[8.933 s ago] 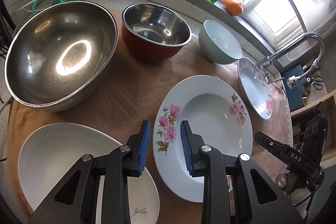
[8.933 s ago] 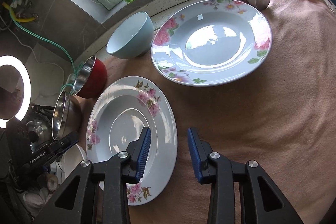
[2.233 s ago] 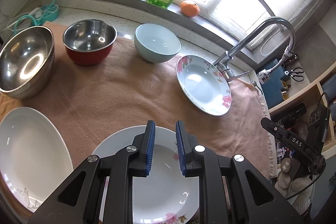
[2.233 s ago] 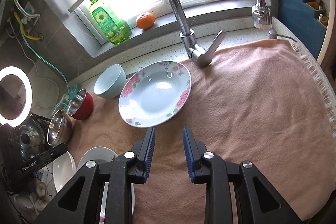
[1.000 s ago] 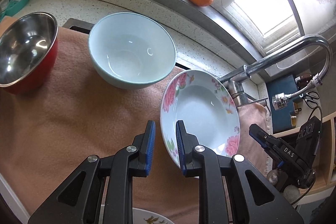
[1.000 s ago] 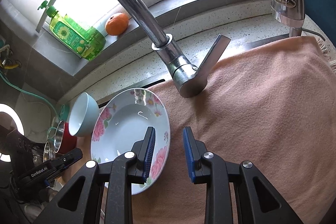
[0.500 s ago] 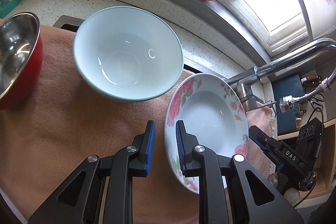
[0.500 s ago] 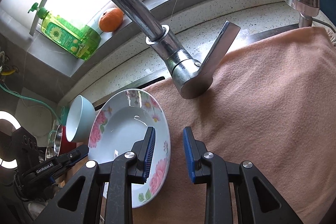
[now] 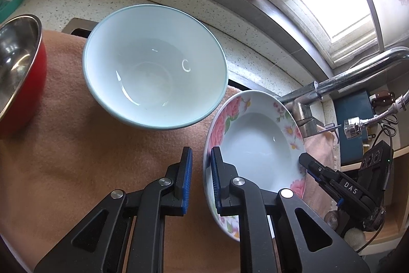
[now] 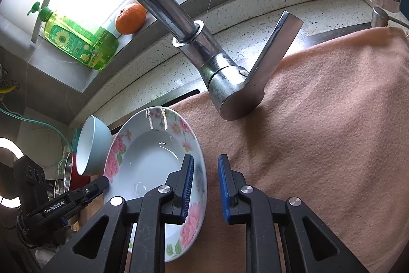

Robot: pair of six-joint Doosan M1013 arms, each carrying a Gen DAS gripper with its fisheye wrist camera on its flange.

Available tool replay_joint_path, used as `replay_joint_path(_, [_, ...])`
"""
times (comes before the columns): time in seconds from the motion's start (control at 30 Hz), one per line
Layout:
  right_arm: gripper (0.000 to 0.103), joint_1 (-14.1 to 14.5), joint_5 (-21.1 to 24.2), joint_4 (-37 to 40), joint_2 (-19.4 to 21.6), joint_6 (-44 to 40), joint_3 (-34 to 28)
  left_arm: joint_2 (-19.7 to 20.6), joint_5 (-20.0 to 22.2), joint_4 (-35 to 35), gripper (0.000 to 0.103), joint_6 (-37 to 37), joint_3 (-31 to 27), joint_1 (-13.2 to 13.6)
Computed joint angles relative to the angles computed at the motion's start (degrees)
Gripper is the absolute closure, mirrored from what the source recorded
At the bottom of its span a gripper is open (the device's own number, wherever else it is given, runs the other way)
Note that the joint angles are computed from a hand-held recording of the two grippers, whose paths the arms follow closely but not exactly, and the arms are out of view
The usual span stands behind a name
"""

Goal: Organize plates and bowls
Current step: 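Move both tools to the rose-print plate by the faucet and grip its rim, then lift the rose-print plate with both tools and carry it toward the peony-print plate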

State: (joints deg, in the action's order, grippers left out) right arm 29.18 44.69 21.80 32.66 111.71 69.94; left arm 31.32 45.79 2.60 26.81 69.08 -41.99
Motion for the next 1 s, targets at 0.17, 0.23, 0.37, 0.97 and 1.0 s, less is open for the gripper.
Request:
replay_joint_path(0.17, [0.094,-0.1,0.3,0.8,0.3,-1.5,-0.5,0.2,0.1,-0.4,0.092,0.8,-0.3,0.1])
replay_joint_path(0.23, [0.095,0.0,0.7,0.4,0.5,-1.6,-0.9,0.3,0.2,-0.5,0.092,1.1,-0.5,0.0])
replay_joint_path(0.37, [0.095,0.0,0.9,0.5,0.5,-2.2,-1.0,0.5,0.5,0.1,0.096,1.2,-0.8,-0.1])
replay_joint_path(0.97, [0.095,-0.3,1.4,1.9,0.4,-2.5,-0.8,0.6,1.0,0.5,0.096,0.6,-1.1,-0.4])
replay_joint_path(1.0, [0.095,-0.3,1.5,1.8,0.4,-2.4,-0.8,0.5,1.0,0.5,0.096,0.5,-1.1,-0.4])
